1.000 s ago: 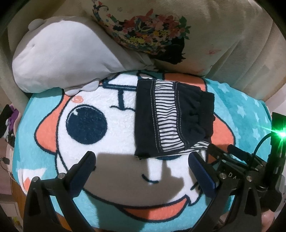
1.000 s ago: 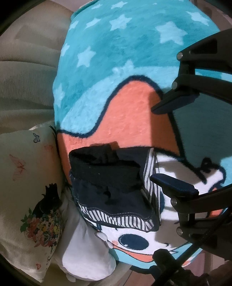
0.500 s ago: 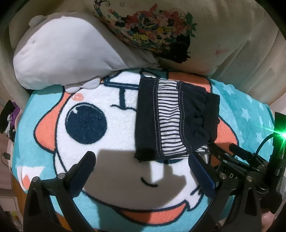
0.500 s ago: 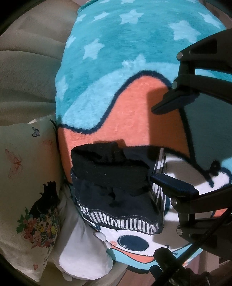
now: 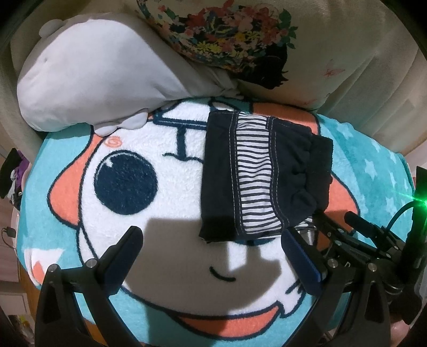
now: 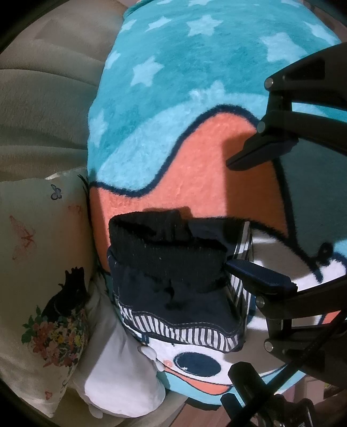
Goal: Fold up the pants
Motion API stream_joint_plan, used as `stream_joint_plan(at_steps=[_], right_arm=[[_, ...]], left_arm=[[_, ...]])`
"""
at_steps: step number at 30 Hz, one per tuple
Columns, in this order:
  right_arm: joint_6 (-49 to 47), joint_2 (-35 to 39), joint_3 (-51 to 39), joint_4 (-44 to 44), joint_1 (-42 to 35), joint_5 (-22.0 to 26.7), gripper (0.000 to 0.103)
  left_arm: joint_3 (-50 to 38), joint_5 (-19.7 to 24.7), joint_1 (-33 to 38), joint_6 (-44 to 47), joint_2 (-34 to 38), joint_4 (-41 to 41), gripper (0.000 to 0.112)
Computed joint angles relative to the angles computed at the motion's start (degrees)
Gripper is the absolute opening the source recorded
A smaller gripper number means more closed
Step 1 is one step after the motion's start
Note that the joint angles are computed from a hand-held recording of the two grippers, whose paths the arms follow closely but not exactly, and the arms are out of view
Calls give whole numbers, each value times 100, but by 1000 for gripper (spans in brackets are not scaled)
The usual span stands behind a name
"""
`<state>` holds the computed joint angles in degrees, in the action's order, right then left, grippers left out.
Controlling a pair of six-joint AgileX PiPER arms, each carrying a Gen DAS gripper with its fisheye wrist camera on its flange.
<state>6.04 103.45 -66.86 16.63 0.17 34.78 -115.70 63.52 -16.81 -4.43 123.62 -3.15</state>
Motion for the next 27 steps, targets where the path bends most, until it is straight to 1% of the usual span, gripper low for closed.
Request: stream_joint_plan(at_steps=[10,17,27], right_arm=[[-28,55,-30,-20,40,-6,74],[63,65,-59,-114,101,-26,74],[210,39,-151,-358,320,-33,74]], left_arm=[[-127,124,42,38,109,-43,103],[-109,123,68,26,92,-45,103],[-77,179,232,88,107,-266,103]])
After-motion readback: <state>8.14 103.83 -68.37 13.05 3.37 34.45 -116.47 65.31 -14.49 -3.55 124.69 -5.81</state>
